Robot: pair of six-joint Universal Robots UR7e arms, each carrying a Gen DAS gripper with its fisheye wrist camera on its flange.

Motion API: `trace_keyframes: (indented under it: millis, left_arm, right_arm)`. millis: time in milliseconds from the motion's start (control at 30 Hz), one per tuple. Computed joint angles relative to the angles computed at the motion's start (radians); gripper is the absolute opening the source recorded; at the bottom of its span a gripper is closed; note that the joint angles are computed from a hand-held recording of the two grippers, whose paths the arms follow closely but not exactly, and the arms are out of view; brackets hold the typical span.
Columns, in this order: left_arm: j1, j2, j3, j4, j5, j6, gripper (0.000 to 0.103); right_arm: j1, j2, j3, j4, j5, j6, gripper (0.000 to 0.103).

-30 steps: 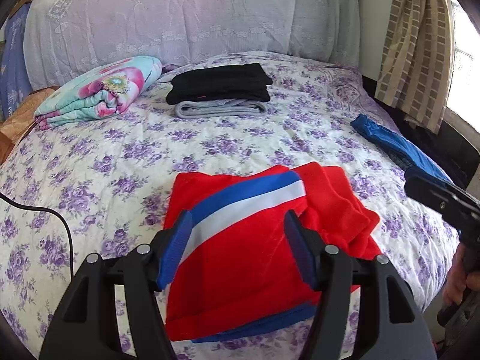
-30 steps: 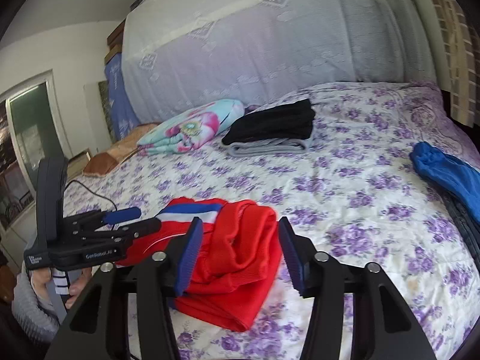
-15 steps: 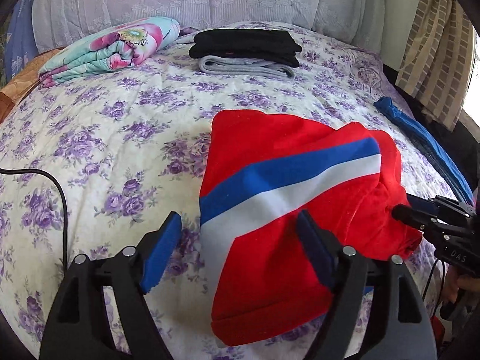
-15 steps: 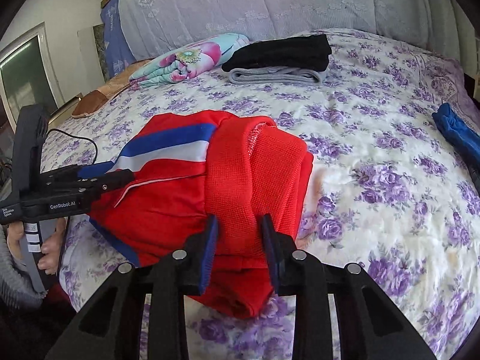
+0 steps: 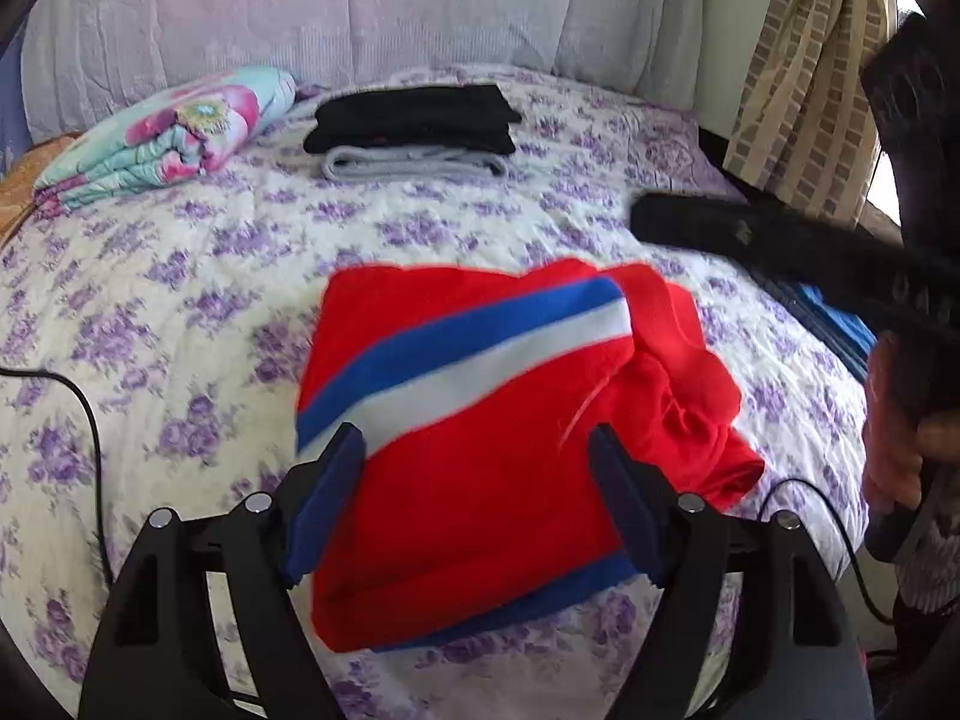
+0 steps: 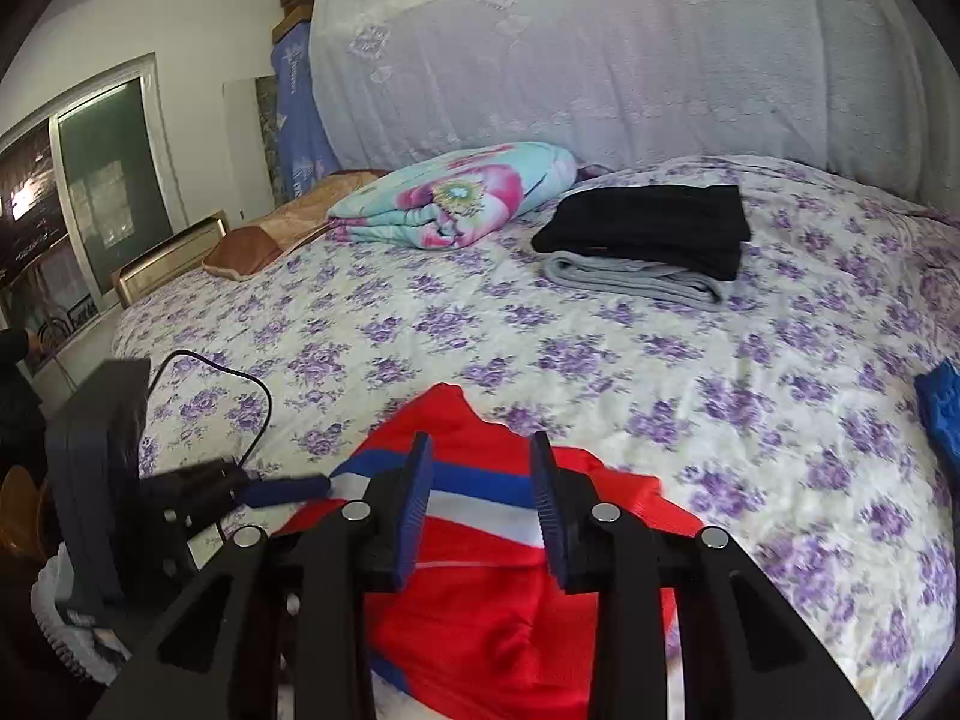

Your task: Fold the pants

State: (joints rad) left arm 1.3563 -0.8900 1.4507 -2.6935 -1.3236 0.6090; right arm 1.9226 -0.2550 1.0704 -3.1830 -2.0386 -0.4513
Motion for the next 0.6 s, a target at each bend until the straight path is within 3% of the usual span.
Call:
trace_keyframes:
  millis: [67, 133, 200, 233, 267, 400, 467, 533, 600]
  left_arm:
    - [0.002, 0.006, 0.026, -0.032, 0.042, 0.016, 0.075]
    - [0.01, -0.001, 0.056, -0.067, 0.04, 0.049, 0.076]
    - [0.019, -0.013, 0.066, -0.061, 0.022, 0.063, 0.076]
    - [0.021, -0.016, 0.069, -0.061, 0.015, 0.077, 0.076]
    - [0.023, -0.018, 0.07, -0.061, 0.011, 0.086, 0.076]
    - [0.029, -0.027, 0.052, -0.022, -0.023, 0.078, 0.076]
    - [0.03, -0.032, 0.036, -0.019, -0.026, 0.054, 0.076]
    - [0.033, -0.034, 0.023, -0.056, -0.011, 0.029, 0.076]
    - [0.033, -0.034, 0.006, -0.053, 0.019, 0.005, 0.076]
  right_arm:
    - [-0.005, 0.053, -0.103, 0.109, -0.004, 0.02, 0.027]
    - [-0.021, 0.089, -0.172, 0.231, -0.03, 0.074, 0.023]
    - [-0.046, 0.087, -0.165, 0.28, -0.052, 0.105, 0.022]
    - [-0.06, 0.068, -0.129, 0.268, -0.039, 0.117, 0.02]
    - [-0.069, 0.048, -0.095, 0.244, -0.044, 0.128, 0.0]
    - [-0.085, 0.002, -0.031, 0.223, -0.014, 0.179, 0.0]
    - [-0.067, 0.02, -0.052, 0.189, -0.051, 0.155, 0.002]
    - [-0.047, 0.034, -0.073, 0.146, -0.032, 0.112, 0.005]
    - [-0.031, 0.056, -0.122, 0.177, 0.004, 0.081, 0.005]
